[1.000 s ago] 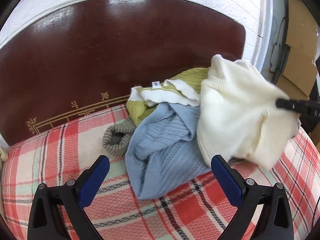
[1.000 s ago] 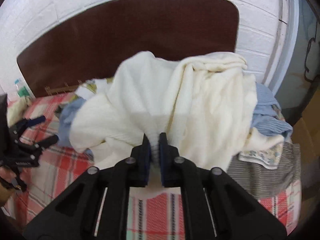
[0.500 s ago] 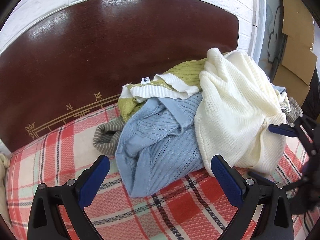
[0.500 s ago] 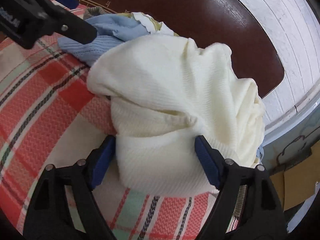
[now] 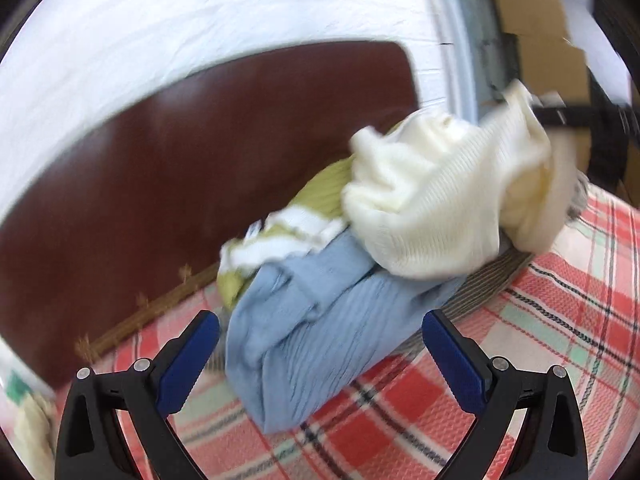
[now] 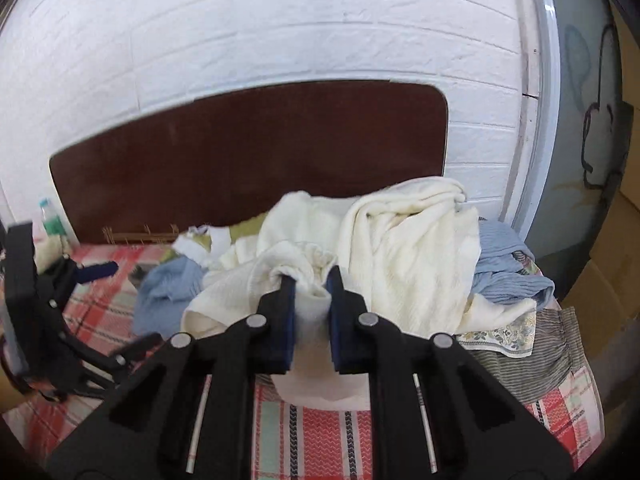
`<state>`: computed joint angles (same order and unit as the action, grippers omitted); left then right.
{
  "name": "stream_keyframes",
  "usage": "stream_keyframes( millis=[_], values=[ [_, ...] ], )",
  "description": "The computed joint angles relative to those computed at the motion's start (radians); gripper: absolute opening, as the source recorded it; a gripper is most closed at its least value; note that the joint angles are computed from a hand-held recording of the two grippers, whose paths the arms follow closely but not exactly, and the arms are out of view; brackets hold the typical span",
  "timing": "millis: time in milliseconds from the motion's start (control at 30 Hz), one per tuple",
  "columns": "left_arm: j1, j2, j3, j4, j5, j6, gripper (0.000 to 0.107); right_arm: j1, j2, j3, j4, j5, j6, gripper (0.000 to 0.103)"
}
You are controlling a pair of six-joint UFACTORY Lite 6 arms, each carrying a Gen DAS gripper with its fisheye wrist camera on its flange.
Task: Fold clothes
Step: 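Grasp the cardigan edge with the left gripper while the right gripper holds it up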
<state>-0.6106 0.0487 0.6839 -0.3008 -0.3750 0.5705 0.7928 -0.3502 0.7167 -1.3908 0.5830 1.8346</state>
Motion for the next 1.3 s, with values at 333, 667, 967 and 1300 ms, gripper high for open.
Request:
stream_keyframes(
  millis=[333,667,967,1300],
  values=[
    [-0.316,0.281,0.178,-0.353,-0.469,0.482,0.103,0.016,-0.121,0.064,0.119,0.030,-0.166,0.015],
    [-0.294,0.500,0.536,-0.577,-0.404,0.744,0.035,0.041,-0.145,0.097,0.173,0.063,-0.245,0.015],
    [-0.041,0.265,0.609,-0.558,0.089,0.555,0.008,0.106,-0.215,0.087,0.171,0.108,-0.256,0.015],
    [0.051,-0.115,0.539,-0.008,0.338,-0.093,0.007,0.495,-0.185,0.357,0.065,0.510,-0.329,0.015]
  ],
)
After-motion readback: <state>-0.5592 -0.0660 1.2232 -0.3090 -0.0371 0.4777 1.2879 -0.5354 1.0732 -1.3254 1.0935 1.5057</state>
